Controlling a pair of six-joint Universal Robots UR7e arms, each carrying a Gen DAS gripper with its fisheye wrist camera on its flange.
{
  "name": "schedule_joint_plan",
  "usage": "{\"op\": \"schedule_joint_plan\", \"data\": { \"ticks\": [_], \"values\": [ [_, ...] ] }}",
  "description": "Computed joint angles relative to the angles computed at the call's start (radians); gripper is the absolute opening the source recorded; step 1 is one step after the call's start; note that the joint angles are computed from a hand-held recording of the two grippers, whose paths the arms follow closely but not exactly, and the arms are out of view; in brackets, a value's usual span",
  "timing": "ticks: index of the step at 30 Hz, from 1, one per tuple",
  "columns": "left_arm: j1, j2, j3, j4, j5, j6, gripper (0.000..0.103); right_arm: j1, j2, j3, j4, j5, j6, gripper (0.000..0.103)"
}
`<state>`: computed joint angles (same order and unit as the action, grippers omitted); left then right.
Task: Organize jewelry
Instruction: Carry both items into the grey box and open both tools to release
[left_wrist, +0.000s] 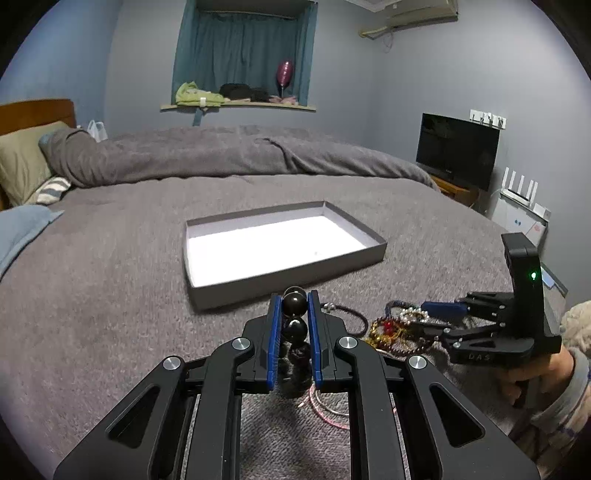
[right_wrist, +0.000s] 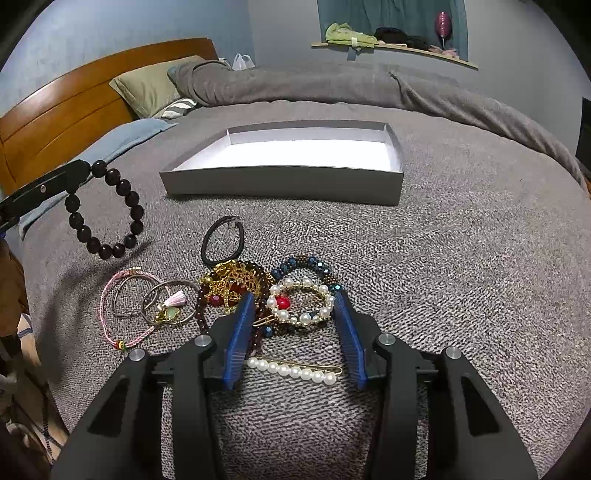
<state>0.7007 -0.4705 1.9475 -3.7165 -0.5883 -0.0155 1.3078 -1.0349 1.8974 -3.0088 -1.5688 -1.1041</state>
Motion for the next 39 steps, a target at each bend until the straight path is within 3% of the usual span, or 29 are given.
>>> {"op": "schedule_joint_plan", "data": {
  "ticks": [11,22,31,39],
  "values": [
    [-0.009,-0.002,-0.014,-0.013,0.003,0.029,0.015,-0.013,-0.043,0.024,-0.009,0.09,0.005,0.04],
    [0.005,-0.001,-0.086,-0.052,-0.02,0.144,0.015,0.015,-0.044,-0.043,0.044,0.135,0.049,0.04],
    [0.058,0.013,-0.185,-0.066,-0.055,0.227,0.015,0.073,0.045,-0.215,0.14,0.132,0.1,0.04],
    [0.15,0.043,-0.325,-0.001,-0.102,0.275,0.015,0.111,0.197,-0.433,0.251,0.072,0.148,0.04]
  ]
}}
